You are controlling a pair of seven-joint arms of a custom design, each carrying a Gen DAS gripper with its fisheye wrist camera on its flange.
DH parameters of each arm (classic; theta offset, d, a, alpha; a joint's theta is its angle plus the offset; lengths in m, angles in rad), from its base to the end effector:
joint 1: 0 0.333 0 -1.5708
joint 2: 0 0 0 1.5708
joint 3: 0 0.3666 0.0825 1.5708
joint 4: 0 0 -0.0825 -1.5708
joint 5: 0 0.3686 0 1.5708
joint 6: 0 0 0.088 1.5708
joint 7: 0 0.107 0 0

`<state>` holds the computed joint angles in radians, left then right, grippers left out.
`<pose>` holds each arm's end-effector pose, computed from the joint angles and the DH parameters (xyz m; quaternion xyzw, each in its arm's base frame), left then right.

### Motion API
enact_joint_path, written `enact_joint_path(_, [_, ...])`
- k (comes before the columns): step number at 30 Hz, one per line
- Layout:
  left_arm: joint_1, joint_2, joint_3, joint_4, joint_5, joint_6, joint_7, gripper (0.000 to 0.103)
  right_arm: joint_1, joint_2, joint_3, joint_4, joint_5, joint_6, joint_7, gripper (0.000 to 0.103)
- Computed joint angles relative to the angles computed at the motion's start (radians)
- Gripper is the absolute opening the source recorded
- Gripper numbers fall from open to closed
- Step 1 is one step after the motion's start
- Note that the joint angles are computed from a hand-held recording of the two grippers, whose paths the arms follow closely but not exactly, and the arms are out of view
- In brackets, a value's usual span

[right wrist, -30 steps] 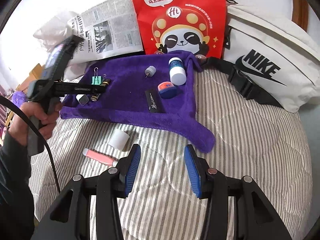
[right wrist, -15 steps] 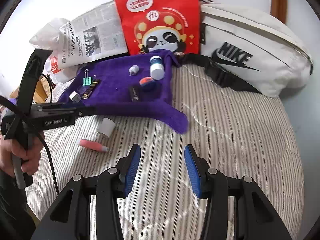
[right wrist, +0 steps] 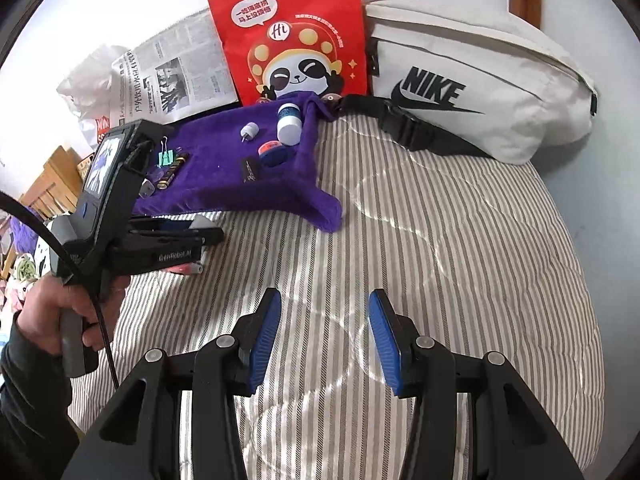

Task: Organize rigid objects
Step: 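Grasp the white cylindrical container with the left gripper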

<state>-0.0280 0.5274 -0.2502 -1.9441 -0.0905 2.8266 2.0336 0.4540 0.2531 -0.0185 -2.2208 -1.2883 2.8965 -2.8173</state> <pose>0.6497 -0.1610 0.3095 -0.4556 0.8678 -0.1776 0.0887 0.4791 0.2863 0.3406 -0.5822 0.7499 -0.1857 0.2535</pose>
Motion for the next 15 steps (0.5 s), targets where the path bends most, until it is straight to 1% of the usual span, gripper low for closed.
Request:
enact_joint_path(4, [0.054, -0.024, -0.034, -0.025, -0.037, 0.027, 0.043, 0.027, 0.004, 0.005, 0.002, 0.001, -0.008, 0.002, 0.014, 0.046])
enact_joint_path(9, [0.111, -0.047, -0.027, -0.055, -0.074, 0.052, 0.076, 0.027, 0.022, 0.042, 0.001, 0.042, -0.029, 0.017, 0.014, 0.046])
enact_joint_path(11, [0.141, -0.053, -0.024, -0.069, -0.091, 0.066, 0.089, 0.027, 0.027, 0.074, -0.005, 0.075, -0.053, 0.054, 0.018, 0.046])
enact_joint_path(14, [0.175, -0.052, -0.017, -0.081, -0.108, 0.077, 0.098, 0.027, 0.033, 0.144, -0.015, 0.142, -0.039, 0.132, -0.052, 0.046])
enact_joint_path(15, [0.187, -0.051, -0.015, -0.085, -0.114, 0.082, 0.102, 0.027, 0.033, 0.176, -0.009, 0.175, -0.013, 0.151, -0.109, 0.046])
